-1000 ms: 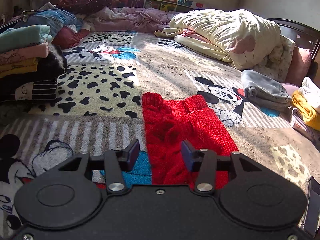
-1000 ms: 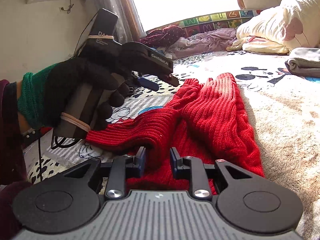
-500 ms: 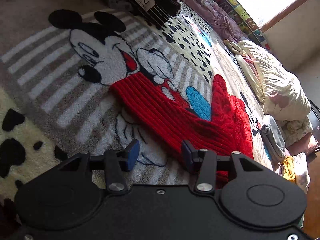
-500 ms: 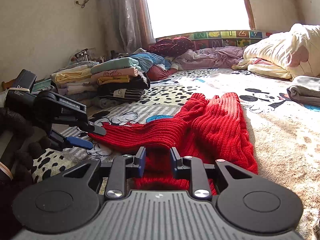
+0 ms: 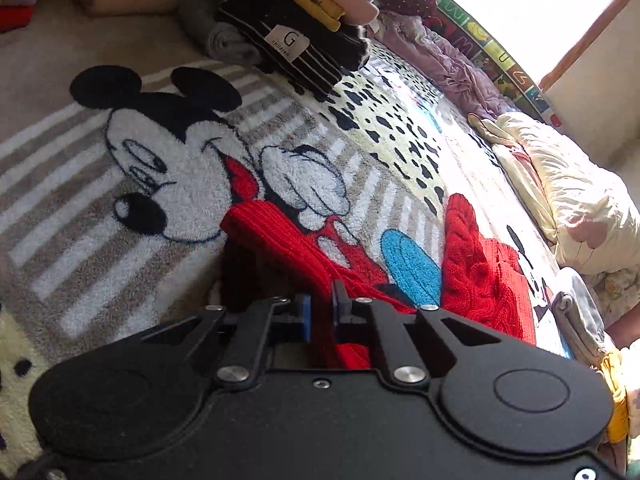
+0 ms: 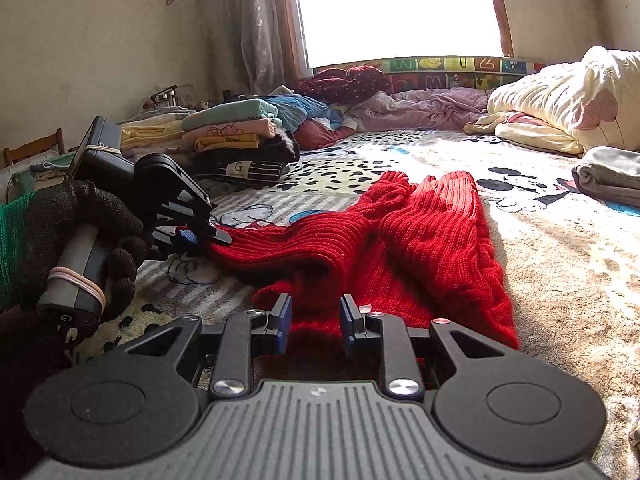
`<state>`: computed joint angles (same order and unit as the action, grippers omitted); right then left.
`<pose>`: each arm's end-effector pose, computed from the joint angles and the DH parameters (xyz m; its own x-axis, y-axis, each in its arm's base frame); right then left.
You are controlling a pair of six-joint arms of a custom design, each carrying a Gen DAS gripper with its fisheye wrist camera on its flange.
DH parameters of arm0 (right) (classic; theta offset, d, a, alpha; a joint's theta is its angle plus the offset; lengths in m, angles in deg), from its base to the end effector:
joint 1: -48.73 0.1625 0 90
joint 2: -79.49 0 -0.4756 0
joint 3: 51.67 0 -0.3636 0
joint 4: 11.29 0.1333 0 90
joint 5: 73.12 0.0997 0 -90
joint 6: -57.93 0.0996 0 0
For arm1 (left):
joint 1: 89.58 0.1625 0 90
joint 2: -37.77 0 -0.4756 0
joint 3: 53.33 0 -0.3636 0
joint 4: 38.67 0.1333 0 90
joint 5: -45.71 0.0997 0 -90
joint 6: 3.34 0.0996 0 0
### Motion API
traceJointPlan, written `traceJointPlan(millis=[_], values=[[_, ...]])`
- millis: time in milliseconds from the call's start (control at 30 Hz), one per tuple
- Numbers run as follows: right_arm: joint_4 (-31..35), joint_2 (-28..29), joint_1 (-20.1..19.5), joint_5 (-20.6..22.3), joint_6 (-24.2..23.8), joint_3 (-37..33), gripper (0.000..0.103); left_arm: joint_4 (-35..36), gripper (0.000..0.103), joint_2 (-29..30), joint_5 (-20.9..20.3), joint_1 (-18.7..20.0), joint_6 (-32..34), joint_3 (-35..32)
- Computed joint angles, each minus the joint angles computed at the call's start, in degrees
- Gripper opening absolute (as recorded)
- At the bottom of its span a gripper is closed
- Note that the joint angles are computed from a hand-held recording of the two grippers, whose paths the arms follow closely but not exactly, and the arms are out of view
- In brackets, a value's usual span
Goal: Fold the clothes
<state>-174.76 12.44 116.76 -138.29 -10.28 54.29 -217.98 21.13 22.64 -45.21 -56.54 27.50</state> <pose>-0.0627 -0.6236 0.3542 -0.6316 -0.6651 0.3984 -0.7499 0.3936 -0.5317 -0.3580 -0.6649 -0.0217 -0.8496 -0.5028 -0.1591 -0.0553 0.3849 -0.9213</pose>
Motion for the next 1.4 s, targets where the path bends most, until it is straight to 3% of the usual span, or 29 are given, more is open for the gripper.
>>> traceJointPlan(millis=[167, 267, 367, 500, 667, 833, 967, 1200, 1300, 1400], values=[[0.5, -0.1, -0.1, 2.0, -3.0, 0.5, 0.026, -7.4, 0.006, 3.4, -3.6, -1.3, 25.7, -9.1], [1.3, 0.1, 0.0, 2.8, -4.2, 0.5, 0.026, -5.3, 0.006, 5.4, -7.8, -1.9, 38.3, -16.1], [1.6, 0.2, 0.2, 3.9, -5.7, 0.5, 0.026, -0.4, 0.006, 7.4, -12.6, -2.3, 47.5, -23.0], [0.6, 0.8, 0.4, 5.8, -10.3, 1.1, 0.027, 6.5, 0.006, 9.8, -17.9, -2.3, 54.1, -30.7], [-0.8, 1.6, 1.1, 5.2, -12.5, 1.4, 0.031, 12.4, 0.006, 11.4, -22.9, -1.5, 58.4, -36.1], [-3.3, 3.8, 2.4, -0.3, -10.7, -0.2, 0.035, 13.7, 0.006, 12.0, -23.3, -0.2, 60.0, -38.4], [-3.5, 4.4, 3.1, -3.1, -10.1, -0.9, 0.035, 13.4, 0.006, 11.2, -24.8, 2.1, 59.1, -38.0], [-2.4, 4.5, 3.4, -4.7, -10.4, -1.2, 0.037, 15.9, 0.006, 11.7, -28.7, 7.6, 51.3, -39.5], [-2.0, 4.5, 3.5, -4.8, -10.2, -1.3, 0.038, 13.4, 0.006, 11.7, -35.4, 9.4, 50.6, -38.9], [-1.4, 4.5, 3.5, -4.7, -9.9, -1.4, 0.039, 7.5, 0.006, 11.1, -47.4, 12.0, 48.5, -36.7]])
